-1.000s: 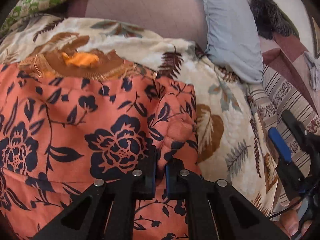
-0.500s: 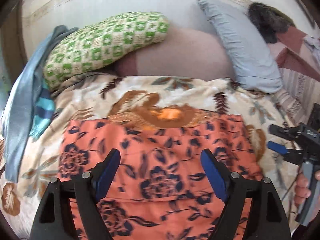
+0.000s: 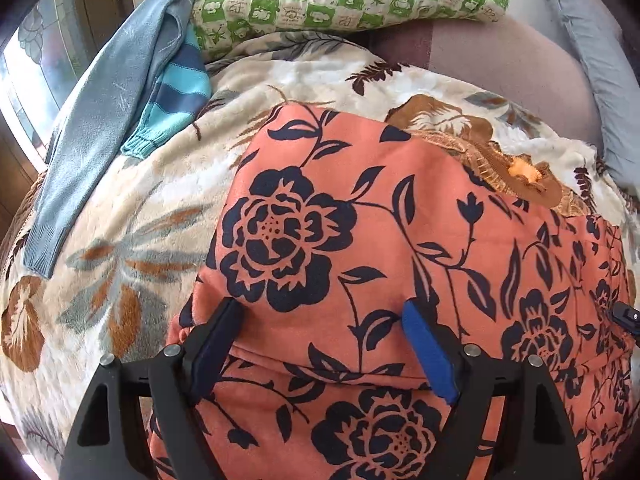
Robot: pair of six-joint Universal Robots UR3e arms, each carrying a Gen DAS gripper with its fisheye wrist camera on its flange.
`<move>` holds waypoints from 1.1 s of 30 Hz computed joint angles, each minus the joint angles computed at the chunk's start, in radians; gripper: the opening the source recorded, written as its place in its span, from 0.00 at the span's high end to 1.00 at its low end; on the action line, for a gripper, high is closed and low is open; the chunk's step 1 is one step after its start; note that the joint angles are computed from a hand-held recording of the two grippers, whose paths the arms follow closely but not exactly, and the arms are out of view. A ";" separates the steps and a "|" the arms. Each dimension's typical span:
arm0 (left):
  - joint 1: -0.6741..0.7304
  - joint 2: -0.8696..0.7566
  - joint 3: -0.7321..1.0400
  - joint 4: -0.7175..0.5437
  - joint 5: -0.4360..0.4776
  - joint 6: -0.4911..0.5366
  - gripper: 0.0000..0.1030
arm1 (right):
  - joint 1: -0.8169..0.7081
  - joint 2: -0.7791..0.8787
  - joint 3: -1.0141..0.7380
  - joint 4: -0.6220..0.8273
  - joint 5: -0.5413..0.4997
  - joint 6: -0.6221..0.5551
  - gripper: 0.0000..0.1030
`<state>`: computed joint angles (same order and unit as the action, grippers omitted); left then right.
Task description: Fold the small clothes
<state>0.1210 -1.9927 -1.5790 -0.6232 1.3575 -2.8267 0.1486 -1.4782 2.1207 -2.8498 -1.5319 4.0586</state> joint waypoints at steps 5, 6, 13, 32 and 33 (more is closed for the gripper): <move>0.009 -0.016 0.040 0.031 -0.026 0.001 0.19 | 0.078 0.037 -0.077 -0.049 -0.114 -0.058 0.85; 0.003 -0.054 0.080 0.008 0.013 -0.009 0.19 | 0.052 0.054 -0.074 -0.075 -0.034 -0.074 0.85; 0.012 -0.074 0.118 -0.055 0.035 -0.011 0.17 | 0.059 0.098 -0.154 0.042 0.025 -0.068 0.85; 0.651 0.649 -0.382 -0.558 -0.280 0.617 0.17 | 0.498 -0.339 0.054 0.136 -0.316 0.179 0.22; 0.694 0.671 -0.375 -0.608 -0.282 0.660 0.17 | 0.554 -0.382 0.062 0.183 -0.361 0.225 0.21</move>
